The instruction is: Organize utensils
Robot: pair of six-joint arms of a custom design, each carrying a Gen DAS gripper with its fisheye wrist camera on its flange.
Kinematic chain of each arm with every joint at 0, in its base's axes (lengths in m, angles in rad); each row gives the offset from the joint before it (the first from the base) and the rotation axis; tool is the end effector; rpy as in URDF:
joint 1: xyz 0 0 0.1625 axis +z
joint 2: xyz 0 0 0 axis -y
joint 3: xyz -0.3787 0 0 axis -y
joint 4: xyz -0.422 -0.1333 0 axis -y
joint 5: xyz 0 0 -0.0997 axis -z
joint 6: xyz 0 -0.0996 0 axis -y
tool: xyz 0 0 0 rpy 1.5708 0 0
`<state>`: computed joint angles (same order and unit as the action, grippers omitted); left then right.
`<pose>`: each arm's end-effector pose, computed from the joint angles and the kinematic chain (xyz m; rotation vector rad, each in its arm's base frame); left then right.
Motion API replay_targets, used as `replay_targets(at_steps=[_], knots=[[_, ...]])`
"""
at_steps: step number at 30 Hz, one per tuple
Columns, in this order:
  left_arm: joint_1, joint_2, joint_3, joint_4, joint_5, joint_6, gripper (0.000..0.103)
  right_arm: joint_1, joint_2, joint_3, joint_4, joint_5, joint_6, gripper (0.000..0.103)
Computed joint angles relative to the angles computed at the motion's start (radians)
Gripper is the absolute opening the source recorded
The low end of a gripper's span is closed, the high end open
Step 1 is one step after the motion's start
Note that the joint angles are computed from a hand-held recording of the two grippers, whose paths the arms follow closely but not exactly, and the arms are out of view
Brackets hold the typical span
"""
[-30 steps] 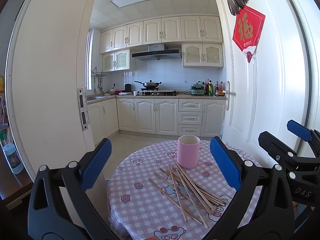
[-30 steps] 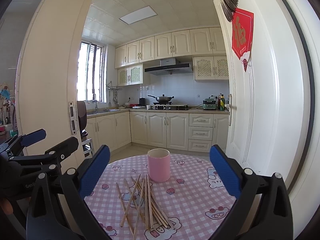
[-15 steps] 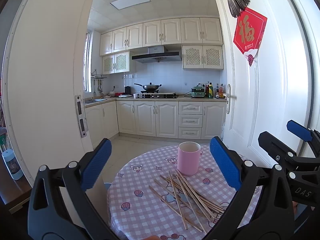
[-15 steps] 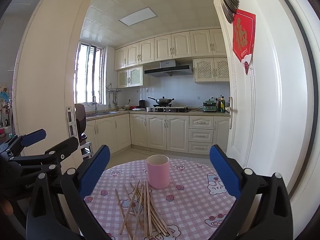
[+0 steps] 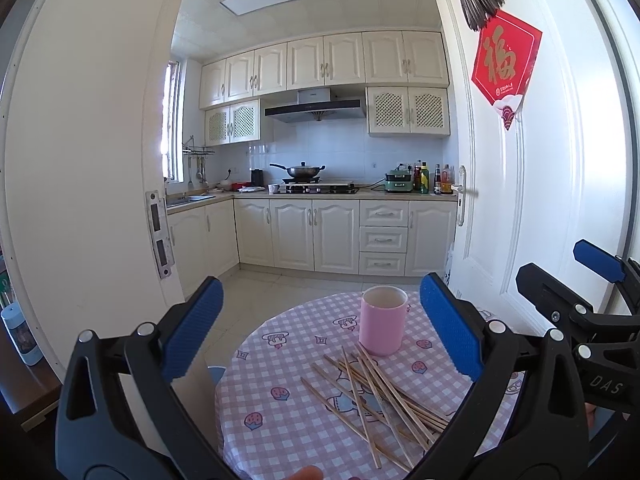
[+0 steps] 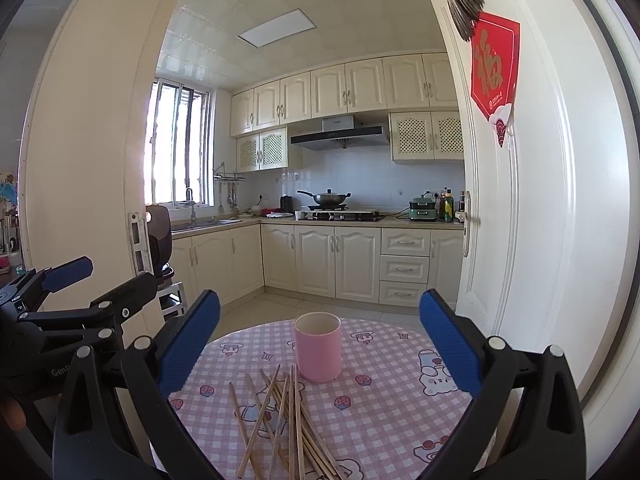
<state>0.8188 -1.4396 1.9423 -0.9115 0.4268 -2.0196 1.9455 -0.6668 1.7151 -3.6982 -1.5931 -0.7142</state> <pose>-0.1758 -0.5158 0.2595 0.2602 1.5979 -1.5937 0.3573 -0.5504 0.0719 1.3019 -2.1829 1.4953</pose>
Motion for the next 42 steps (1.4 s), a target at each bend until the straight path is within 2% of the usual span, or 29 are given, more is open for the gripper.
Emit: replay_targets(at_steps=[9,19,25,29,33,36,38,40,42], knots=[[0.031,0.034,-0.044,0.044,-0.01,-0.032,0.097,-0.001,0.018,-0.032,0.044,-0.014,-0.009,0.096],[0.079,0.103,-0.142,0.221,-0.019,-0.177,0.097,-0.015,0.048,-0.077,0.09,-0.032,-0.008,0.096],[0.115,0.153,-0.221,0.39,-0.015,-0.315,0.097,-0.033,0.065,-0.111,0.165,-0.02,0.03,0.096],[0.151,0.202,-0.302,0.57,0.0,-0.447,0.097,-0.039,0.085,-0.147,0.23,-0.036,0.049,0.096],[0.195,0.274,-0.405,0.758,-0.001,-0.575,0.097,-0.043,0.122,-0.194,0.276,-0.085,0.039,0.096],[0.239,0.334,-0.496,0.944,0.019,-0.731,0.097,-0.053,0.147,-0.226,0.325,-0.1,0.016,0.096],[0.27,0.388,-0.575,1.092,0.035,-0.856,0.097,-0.057,0.169,-0.257,0.365,-0.133,0.009,0.096],[0.307,0.448,-0.658,1.239,0.084,-0.965,0.096,-0.061,0.192,-0.292,0.413,-0.174,0.013,0.096],[0.339,0.506,-0.735,1.33,0.114,-1.02,0.096,-0.061,0.217,-0.335,0.462,-0.23,0.024,0.096]])
